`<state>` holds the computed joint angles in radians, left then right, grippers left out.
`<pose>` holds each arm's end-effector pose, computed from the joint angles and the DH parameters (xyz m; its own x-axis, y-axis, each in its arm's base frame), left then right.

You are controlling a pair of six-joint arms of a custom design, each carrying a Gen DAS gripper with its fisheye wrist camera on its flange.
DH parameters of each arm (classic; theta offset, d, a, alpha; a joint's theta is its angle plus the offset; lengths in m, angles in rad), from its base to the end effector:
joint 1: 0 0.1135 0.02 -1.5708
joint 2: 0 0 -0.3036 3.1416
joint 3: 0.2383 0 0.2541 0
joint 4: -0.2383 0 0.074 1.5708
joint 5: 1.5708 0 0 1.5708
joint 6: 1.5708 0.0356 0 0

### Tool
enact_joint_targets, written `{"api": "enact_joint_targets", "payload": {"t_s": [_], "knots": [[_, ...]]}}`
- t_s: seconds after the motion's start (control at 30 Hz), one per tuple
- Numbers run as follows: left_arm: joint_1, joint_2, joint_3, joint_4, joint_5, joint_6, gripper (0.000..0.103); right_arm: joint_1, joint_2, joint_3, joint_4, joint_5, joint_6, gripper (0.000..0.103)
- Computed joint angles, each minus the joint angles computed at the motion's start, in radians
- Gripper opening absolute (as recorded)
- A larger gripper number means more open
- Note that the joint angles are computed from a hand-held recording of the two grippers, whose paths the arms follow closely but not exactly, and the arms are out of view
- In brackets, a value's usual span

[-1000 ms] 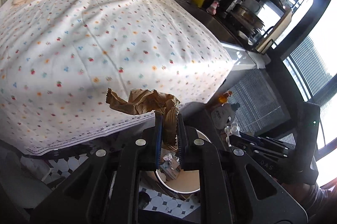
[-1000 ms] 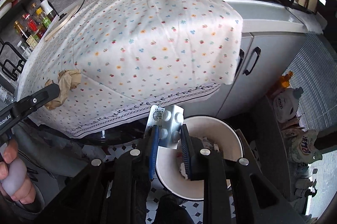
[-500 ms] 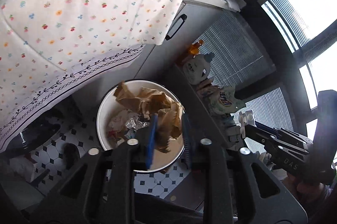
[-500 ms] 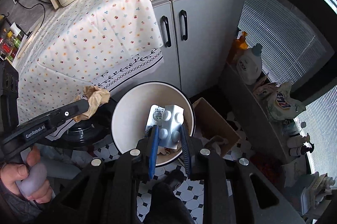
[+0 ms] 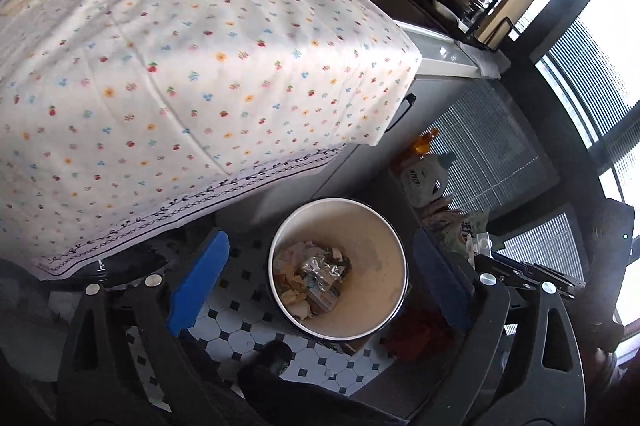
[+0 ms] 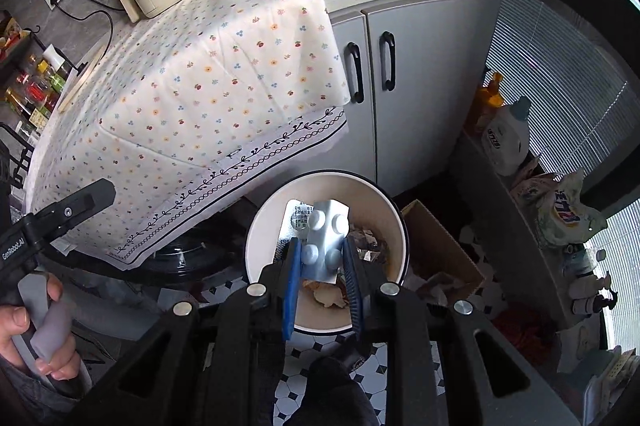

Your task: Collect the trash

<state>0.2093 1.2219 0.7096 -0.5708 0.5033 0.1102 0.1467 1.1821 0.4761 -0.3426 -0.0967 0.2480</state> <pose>0.2091 0.0269 0.2371 -0.8546 -0.0830 -0.5126 0.1339 0.9185 -0.3720 0.1838 0.0306 0.1850 -0.8786 0.1172 -0.4630 0.0233 0.9788 0.2036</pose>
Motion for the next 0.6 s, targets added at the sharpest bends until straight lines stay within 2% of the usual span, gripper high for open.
{"api": "enact_joint_targets", "payload": {"t_s": [0.23,0.43,0.5,0.6], "knots": [[0.182,-0.014,0.087,-0.091,0.017,0.098,0.097,0.104,0.097,0.045,0.071,0.005,0.041,0.022],[0.295,0.000,0.184,-0.172,0.024,0.201,0.097,0.128,0.172,0.066,0.120,-0.005,0.078,0.024],[0.326,0.002,0.214,-0.184,0.033,0.224,0.097,0.125,0.188,0.073,0.126,-0.016,0.090,0.048],[0.365,0.019,0.261,-0.211,0.064,0.234,0.097,0.146,0.187,0.094,0.110,0.021,0.106,0.054]]}}
